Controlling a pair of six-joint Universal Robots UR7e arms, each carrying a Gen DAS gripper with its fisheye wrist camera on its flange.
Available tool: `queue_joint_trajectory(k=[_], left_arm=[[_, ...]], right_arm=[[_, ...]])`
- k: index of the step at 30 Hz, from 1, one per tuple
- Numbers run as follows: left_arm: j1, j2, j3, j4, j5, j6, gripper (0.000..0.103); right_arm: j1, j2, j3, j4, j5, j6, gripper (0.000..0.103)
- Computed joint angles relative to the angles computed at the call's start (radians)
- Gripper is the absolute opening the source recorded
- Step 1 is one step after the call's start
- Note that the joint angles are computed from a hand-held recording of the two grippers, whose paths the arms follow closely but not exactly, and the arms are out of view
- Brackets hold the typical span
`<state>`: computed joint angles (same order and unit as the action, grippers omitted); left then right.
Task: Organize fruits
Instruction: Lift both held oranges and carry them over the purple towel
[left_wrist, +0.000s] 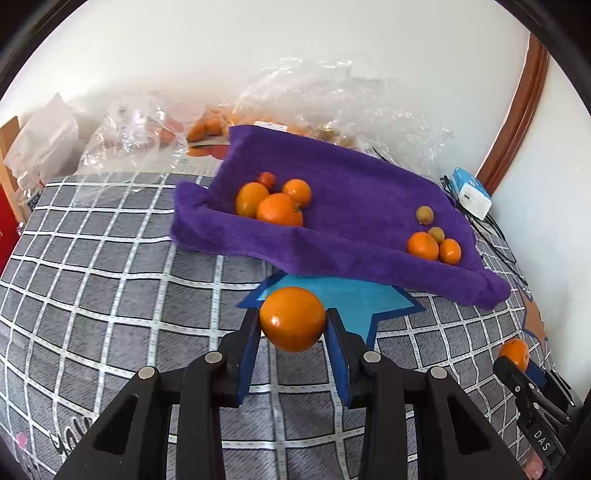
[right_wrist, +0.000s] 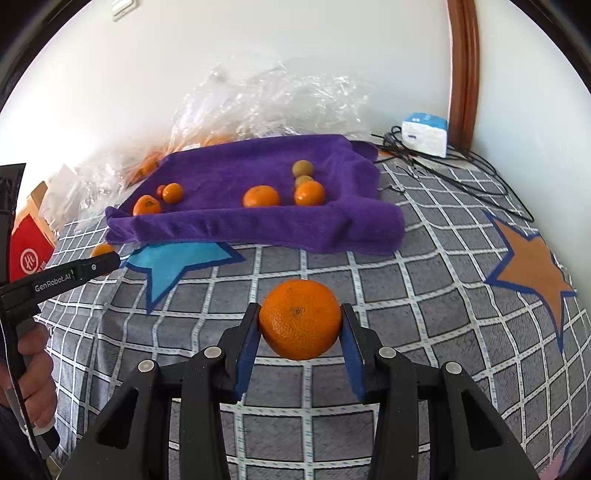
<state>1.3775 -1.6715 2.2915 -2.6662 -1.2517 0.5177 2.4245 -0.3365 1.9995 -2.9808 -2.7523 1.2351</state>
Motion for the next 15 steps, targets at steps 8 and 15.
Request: queue_joint_trajectory(k=[8, 15], left_arm=[[0.02, -0.015, -0.048, 0.044, -0.026, -0.014, 0.033], [0.017, -0.005, -0.093, 0.064, -0.046, -0.021, 0.033]], right_arm=[[0.007, -0.006, -0.047, 0.035, -0.009, -0.03, 0.042], [-0.002, -0.027, -0.057, 0.021, -0.025, -0.063, 0.042]])
